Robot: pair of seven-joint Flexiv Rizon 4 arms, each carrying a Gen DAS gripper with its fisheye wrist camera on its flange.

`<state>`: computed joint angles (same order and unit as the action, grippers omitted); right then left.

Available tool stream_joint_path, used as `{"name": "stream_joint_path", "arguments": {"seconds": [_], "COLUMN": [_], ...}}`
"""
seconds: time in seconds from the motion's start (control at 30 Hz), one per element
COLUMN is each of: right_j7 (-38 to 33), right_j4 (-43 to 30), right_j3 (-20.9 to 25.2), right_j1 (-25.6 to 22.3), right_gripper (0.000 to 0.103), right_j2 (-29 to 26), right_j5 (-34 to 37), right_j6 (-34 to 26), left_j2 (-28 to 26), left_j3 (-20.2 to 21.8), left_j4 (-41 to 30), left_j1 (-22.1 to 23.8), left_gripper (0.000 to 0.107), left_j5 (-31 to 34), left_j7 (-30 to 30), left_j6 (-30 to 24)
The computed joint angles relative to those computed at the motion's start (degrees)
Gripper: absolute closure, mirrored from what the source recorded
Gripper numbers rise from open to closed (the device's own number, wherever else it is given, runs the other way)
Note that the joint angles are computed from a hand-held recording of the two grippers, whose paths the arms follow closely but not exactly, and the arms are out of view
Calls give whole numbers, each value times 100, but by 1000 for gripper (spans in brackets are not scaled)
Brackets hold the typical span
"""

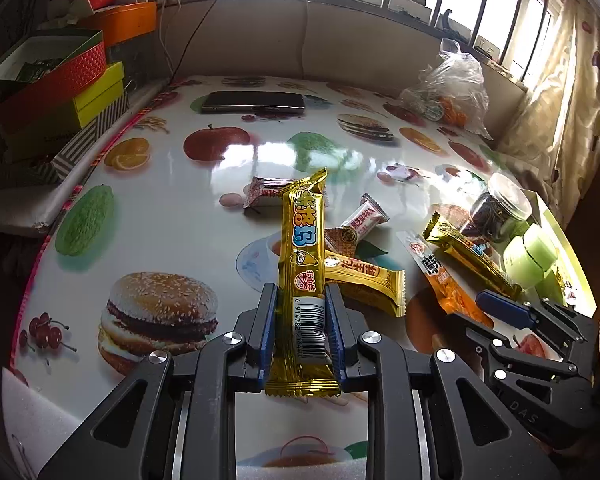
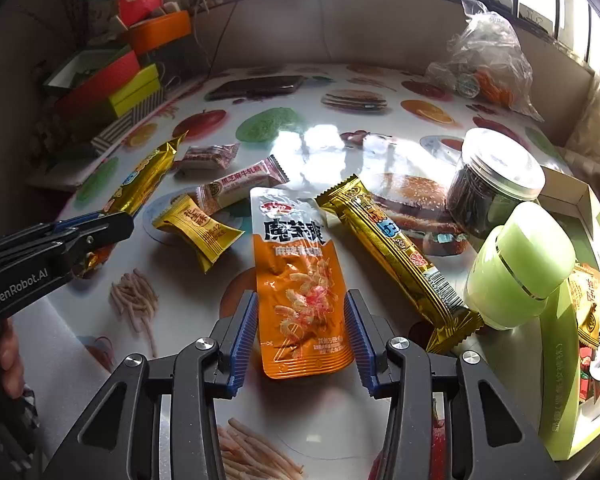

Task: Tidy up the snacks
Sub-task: 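Grasp the orange konjac snack packet with the right gripper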

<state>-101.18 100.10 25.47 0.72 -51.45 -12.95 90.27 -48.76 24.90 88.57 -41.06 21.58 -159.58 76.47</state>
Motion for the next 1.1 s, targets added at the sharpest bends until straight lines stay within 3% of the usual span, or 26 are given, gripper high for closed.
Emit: {"name": "stream_joint_path", "arguments": {"seconds": [0.23, 0.3, 0.33, 0.43, 0.5, 0.57, 0.73, 0.83, 0.97, 1.1], "right_j7": [-30, -60, -36, -132, -241, -315, -381, -158, -223, -258], "right_j4": [17, 15, 9, -110, -118, -72, -99, -311, -636, -714], "right_j3": [41, 93, 51, 368, 456, 376, 104, -279, -50, -290], "right_j1": [-33, -67, -31, -277, -339, -274, -61, 237, 64, 286], "right_gripper": [65, 93, 100, 100, 96, 82, 58, 55, 42, 40], "right_j2": [4, 2, 9, -106, -135, -98, -119, -183, -371, -351], "right_j5": [26, 13, 28, 82, 186, 199, 14, -22, -63, -33], "right_j6": [6, -40, -52, -337, -279, -137, 176, 75, -279, -355], "left_j2": [35, 42, 45, 40, 37, 31, 24, 18, 7, -24], "left_j3": [22, 47, 43, 46, 14, 5, 0, 1, -38, -80], "left_j4": [53, 52, 48, 34, 43, 45, 52, 63, 82, 89], "left_j1": [-40, -70, -69, -77, -54, -51, -44, -43, -1, 38], "left_gripper": [82, 82, 82, 82, 82, 82, 82, 82, 82, 82], "left_j5": [26, 50, 63, 81, 72, 61, 31, 6, -58, -164], "left_j7": [-87, -116, -118, -130, -120, -110, -103, -95, -21, 64], "left_j6": [7, 0, 15, 32, 50, 46, 73, 114, 157, 190]}}
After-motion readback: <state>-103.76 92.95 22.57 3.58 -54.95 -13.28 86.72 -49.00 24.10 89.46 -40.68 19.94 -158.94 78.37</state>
